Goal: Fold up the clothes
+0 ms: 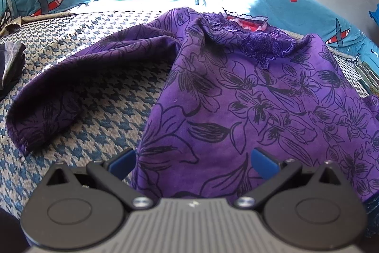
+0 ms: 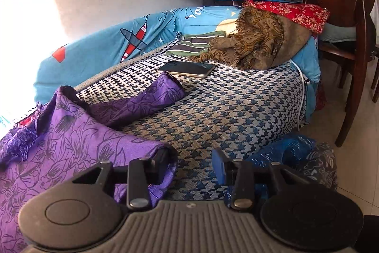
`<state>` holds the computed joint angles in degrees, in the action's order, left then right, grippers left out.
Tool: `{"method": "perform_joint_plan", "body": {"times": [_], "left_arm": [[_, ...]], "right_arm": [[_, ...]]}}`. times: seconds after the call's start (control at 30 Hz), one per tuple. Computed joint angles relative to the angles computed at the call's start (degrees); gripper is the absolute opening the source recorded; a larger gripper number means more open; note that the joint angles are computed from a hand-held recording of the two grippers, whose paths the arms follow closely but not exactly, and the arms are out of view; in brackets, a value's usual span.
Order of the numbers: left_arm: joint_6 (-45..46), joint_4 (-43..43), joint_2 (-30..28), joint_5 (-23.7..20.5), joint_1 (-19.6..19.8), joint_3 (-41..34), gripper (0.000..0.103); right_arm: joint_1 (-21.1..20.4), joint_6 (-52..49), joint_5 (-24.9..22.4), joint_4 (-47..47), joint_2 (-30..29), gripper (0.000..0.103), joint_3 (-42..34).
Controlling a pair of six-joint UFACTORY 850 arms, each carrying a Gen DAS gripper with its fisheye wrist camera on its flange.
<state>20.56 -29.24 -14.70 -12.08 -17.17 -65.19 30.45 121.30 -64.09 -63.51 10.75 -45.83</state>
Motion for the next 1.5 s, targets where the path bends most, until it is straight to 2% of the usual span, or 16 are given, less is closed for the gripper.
{"method": "perform_joint_plan", "body": {"times": [0.03,0.23,0.27,0.47,0.57,0.7,0.8,0.87,1.0,1.33,1.5], "left_arm": [[-0.1,0.0,0.0,0.0,0.1,0.0,0.103],[-4.1,3.3,0.1,0.5,0.2,0.1,0.103],[-4.4,3.4,0.2,0.5,0.2,0.1,0.103],[-3.2,2.5,0.6,0.7,0.3,0.7,0.103],[-3.2,2.1,0.8,0.7,0.6,0.8,0.103],[-3.4,1.8,0.9,0.6,1.0,0.9,0.103],[-2.5,0.7,0.8,0.5,1.2,0.9,0.103],[-2.7,0.9,0.8,0.6,1.1,0.9,0.103],[-1.8,0.2,0.8,0.6,1.0,0.9,0.103],[-0.1,-1.4,0.9,0.5,1.1,1.2,0.103],[1.6,-2.7,1.1,0.6,1.0,1.7,0.103]], "right_arm": [[0.2,0.1,-0.6,0.4,0.0,0.048,-0.1],[2.4,3.3,-5.5,1.2,0.7,0.050,0.2],[2.8,4.8,-5.9,0.5,1.2,0.053,0.6],[3.1,3.4,1.7,-5.2,2.4,0.056,2.4],[2.5,2.3,7.3,-6.8,1.7,0.056,2.4],[0.4,3.1,16.3,-3.7,1.3,0.056,2.9],[-2.3,7.4,25.3,-1.3,3.3,0.056,5.3],[-3.7,9.8,29.6,0.5,4.4,0.056,6.7],[-4.0,12.2,33.4,-0.4,5.0,0.056,8.1],[-5.2,10.9,39.4,1.1,2.9,0.054,7.5],[-5.8,12.4,42.3,-1.1,1.3,0.035,6.9]]}}
